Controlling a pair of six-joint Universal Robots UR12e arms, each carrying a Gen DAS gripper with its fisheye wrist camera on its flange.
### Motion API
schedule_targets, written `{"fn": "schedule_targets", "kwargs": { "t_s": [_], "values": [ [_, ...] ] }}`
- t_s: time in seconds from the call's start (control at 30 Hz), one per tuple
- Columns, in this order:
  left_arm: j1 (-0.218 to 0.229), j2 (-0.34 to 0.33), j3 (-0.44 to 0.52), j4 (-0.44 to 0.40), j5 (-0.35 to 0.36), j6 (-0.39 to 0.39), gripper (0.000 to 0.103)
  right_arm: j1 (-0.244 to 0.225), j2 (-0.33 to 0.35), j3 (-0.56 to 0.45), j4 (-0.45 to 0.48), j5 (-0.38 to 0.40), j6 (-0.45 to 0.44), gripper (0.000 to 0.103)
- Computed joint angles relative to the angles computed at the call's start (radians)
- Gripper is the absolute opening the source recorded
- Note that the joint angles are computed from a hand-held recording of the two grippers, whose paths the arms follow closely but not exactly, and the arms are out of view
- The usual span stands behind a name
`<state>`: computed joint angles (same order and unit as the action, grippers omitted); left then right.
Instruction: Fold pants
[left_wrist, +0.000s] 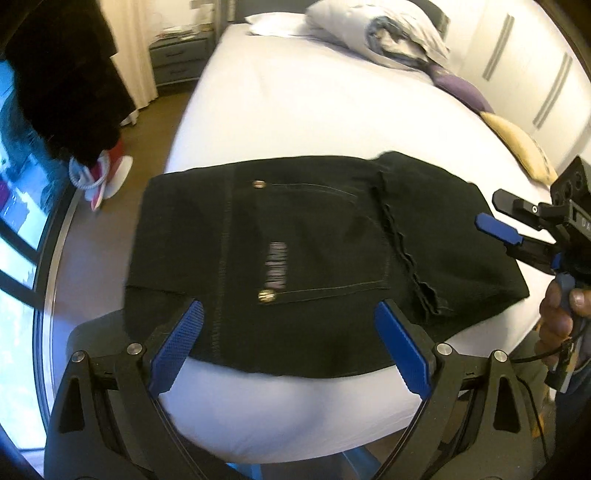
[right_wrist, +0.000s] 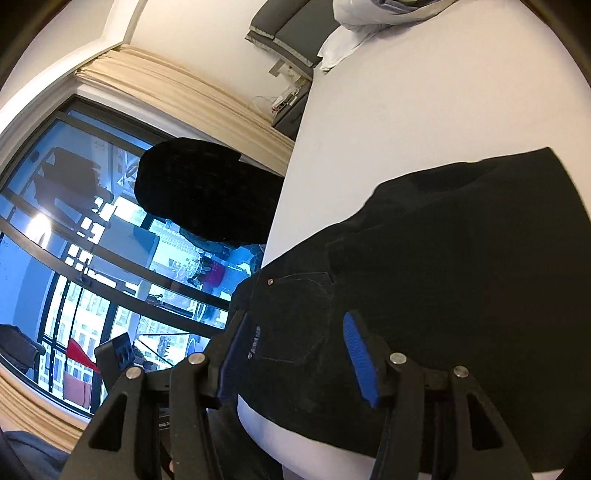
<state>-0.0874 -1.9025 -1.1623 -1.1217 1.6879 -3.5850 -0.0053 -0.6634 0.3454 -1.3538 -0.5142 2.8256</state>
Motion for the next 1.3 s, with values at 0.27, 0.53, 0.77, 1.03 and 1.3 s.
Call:
{"fn": "schedule_targets", "kwargs": {
  "t_s": [0.27,0.53,0.77,1.03,1.3],
  "values": [
    [0.102,0.158,-0.252,0.225,-0.157,-0.25,0.095,0.002,-0.014,0.062,-0.054,0.055,0.052,0.056],
    [0.208,0.244,-0.483,0.567,-0.405,-0.561,0.093,0.006,-0.035,0.121,-0.063,0.081,0.061,0.056],
    [0.24,0.237,-0.562,0.73,-0.507,-0.717,0.093,0.005,-0.053,0.171,-0.094,0.118,0.091,0.056],
    [0.262,0.193,-0.618,0.949,-0.525,-0.871,0.093,0.012,-0.049,0.159,-0.046,0.116,0.052,0.056],
    [0.277,0.155,-0.627,1.045,-0.534,-0.973,0.051,0.014,-0.045,0.155,-0.05,0.108,0.063,0.056]
  ]
}}
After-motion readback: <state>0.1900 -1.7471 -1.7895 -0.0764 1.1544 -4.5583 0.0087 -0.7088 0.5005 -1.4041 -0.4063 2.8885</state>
